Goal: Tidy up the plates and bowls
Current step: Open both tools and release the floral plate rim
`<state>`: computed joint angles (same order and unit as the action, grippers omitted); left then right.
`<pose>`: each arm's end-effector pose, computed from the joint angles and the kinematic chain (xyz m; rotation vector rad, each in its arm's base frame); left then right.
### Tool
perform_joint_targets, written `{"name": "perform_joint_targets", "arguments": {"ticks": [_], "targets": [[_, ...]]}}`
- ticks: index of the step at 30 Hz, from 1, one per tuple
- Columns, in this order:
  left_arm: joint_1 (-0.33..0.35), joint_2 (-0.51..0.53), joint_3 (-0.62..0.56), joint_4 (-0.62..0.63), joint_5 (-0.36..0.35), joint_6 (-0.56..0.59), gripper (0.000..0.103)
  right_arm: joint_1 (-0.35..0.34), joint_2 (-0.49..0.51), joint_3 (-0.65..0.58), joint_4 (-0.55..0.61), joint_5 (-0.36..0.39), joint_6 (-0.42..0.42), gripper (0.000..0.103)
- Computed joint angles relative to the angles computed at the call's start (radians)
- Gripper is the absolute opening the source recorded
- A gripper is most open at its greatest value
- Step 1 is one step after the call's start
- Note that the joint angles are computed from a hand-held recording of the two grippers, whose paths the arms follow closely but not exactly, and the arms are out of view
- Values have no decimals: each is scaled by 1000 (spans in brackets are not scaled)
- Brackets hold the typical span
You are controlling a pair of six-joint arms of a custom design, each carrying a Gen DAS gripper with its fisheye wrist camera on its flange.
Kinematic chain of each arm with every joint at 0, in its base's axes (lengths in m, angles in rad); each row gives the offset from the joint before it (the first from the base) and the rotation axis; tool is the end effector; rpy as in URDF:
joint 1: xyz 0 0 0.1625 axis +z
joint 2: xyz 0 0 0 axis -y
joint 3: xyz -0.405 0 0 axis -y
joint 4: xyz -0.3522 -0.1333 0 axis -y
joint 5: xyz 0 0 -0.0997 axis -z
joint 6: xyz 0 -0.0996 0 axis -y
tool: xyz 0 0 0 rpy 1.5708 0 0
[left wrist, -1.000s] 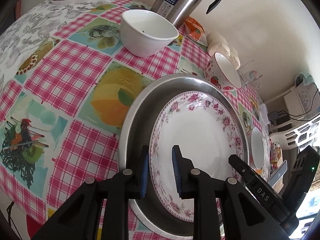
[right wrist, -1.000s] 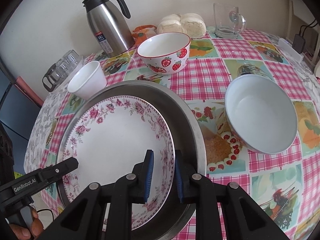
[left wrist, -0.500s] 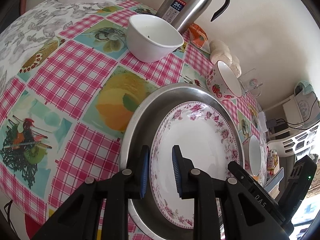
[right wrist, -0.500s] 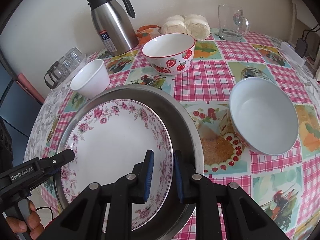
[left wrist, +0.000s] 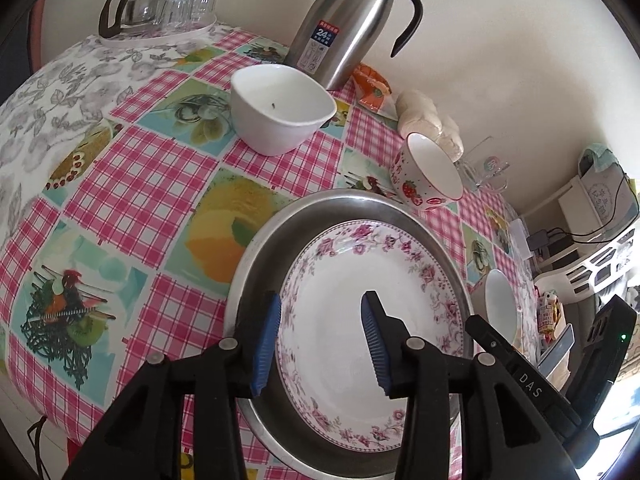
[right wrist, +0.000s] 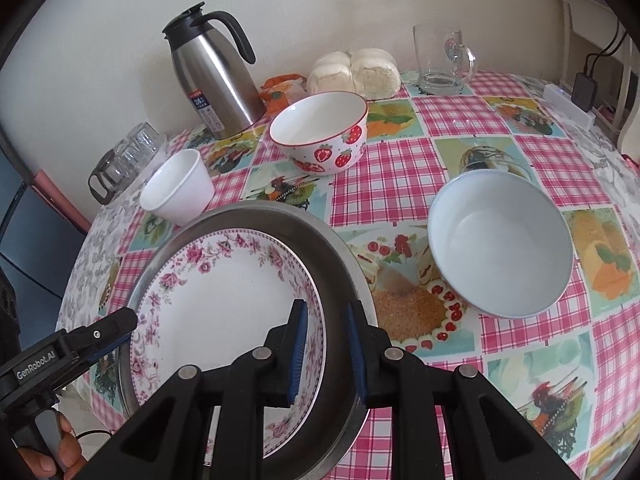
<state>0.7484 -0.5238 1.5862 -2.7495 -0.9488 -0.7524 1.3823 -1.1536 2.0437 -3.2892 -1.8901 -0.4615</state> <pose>-0.3319 -0.5693 -0.0114 0.0438 2.6911 -0.7234 0.0023 -0.5327 0.2686 0.1611 -2.4430 0.8918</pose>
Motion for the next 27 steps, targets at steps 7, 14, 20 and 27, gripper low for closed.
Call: {"name": "perform_joint_targets", "arguments": {"ticks": [7,14,20,27], "targets": [[-18,-26,33,-43,42,-8,59,-3,-37,22,-48,19,20,25],[4,-41,30,47,23,-110,63,-18,-54,17,20,12,59,49],[14,-46,28,92,9,-148,66,-16,-46,13,67,4,55,55],[32,-54,48,53,-46,-169,66,-4,-31,5,101,-15,29,56]]}}
